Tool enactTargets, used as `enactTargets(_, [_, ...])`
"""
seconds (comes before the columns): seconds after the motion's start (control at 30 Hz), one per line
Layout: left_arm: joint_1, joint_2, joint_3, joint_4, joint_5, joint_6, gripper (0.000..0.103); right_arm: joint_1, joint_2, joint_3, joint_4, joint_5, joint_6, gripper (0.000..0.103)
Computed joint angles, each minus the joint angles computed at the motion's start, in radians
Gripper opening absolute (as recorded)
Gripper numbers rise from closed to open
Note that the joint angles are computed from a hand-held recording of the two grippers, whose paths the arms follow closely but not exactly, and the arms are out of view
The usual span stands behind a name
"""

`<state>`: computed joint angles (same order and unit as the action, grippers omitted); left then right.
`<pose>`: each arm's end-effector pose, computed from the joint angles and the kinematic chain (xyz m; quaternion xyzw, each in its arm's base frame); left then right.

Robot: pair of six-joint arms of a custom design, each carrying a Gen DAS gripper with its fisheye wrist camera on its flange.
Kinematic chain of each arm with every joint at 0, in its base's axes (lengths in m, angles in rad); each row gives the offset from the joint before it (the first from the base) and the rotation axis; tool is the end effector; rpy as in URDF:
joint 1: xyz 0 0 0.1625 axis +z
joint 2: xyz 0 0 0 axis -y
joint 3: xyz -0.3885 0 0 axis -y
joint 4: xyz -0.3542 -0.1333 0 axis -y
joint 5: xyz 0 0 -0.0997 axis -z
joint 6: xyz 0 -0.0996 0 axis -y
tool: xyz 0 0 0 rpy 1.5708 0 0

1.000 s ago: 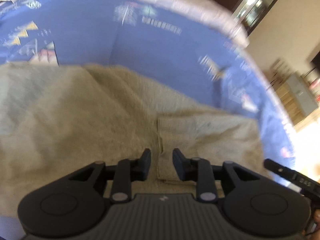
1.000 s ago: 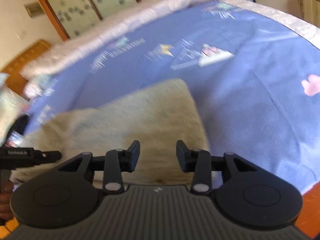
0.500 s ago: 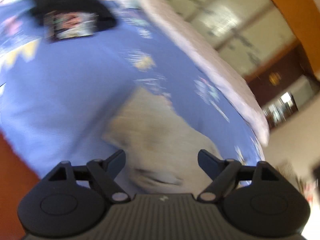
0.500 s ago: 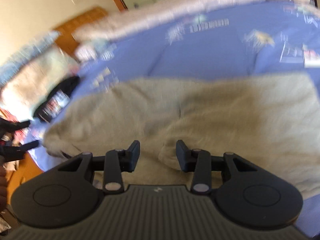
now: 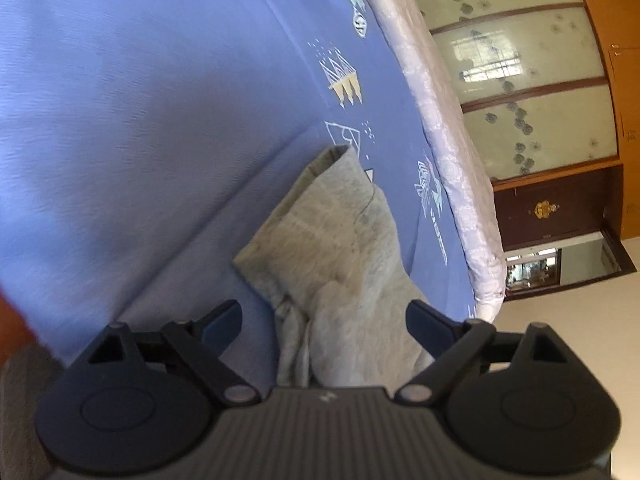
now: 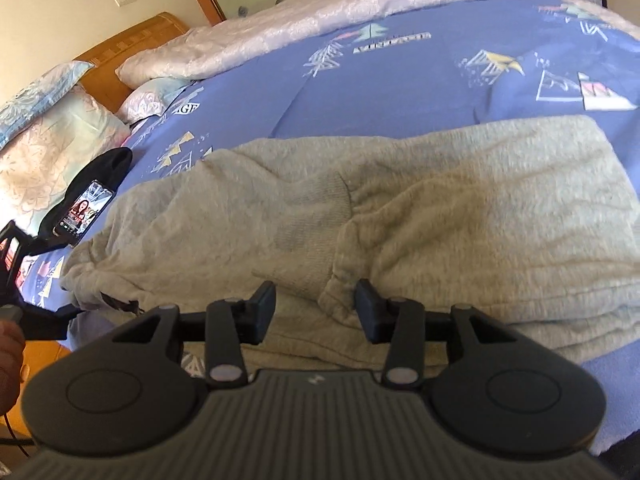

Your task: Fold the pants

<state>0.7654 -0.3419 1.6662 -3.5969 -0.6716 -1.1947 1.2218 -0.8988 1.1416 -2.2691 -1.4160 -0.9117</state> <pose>-0.2636 -0.5463 -0.0337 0.3102 -0.8009 0.5107 0.0400 -0.1060 -0.7260 0.3369 0.2864 -0.9282 0.2263 0.0718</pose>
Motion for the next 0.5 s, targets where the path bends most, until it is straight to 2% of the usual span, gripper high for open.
enactTargets(0.17, [0.027, 0.039, -0.049, -0.077, -0.011, 0.120, 0.091, 0.008, -0.021, 0.039, -0.007, 0.063, -0.045, 0.048])
enactTargets(0.23, [0.019, 0.034, -0.049, -0.035, 0.025, 0.119, 0.076, 0.016, -0.021, 0.037, 0.029, 0.084, -0.080, 0.048])
enactTargets(0.27, [0.014, 0.026, -0.054, 0.039, 0.059, 0.107, 0.043, 0.024, -0.021, 0.040, 0.046, 0.087, -0.100, 0.048])
enactTargets(0.3, [0.016, 0.021, -0.055, 0.090, 0.075, 0.107, 0.029, 0.032, -0.019, 0.042, 0.064, 0.087, -0.118, 0.047])
enactTargets(0.43, [0.006, 0.014, -0.033, 0.056, 0.076, 0.083, 0.023, 0.060, 0.011, 0.035, 0.123, 0.054, -0.139, 0.047])
enactTargets(0.5, [-0.007, 0.015, -0.046, 0.018, 0.076, 0.151, 0.022, 0.081, 0.052, 0.006, 0.143, -0.047, -0.111, 0.047])
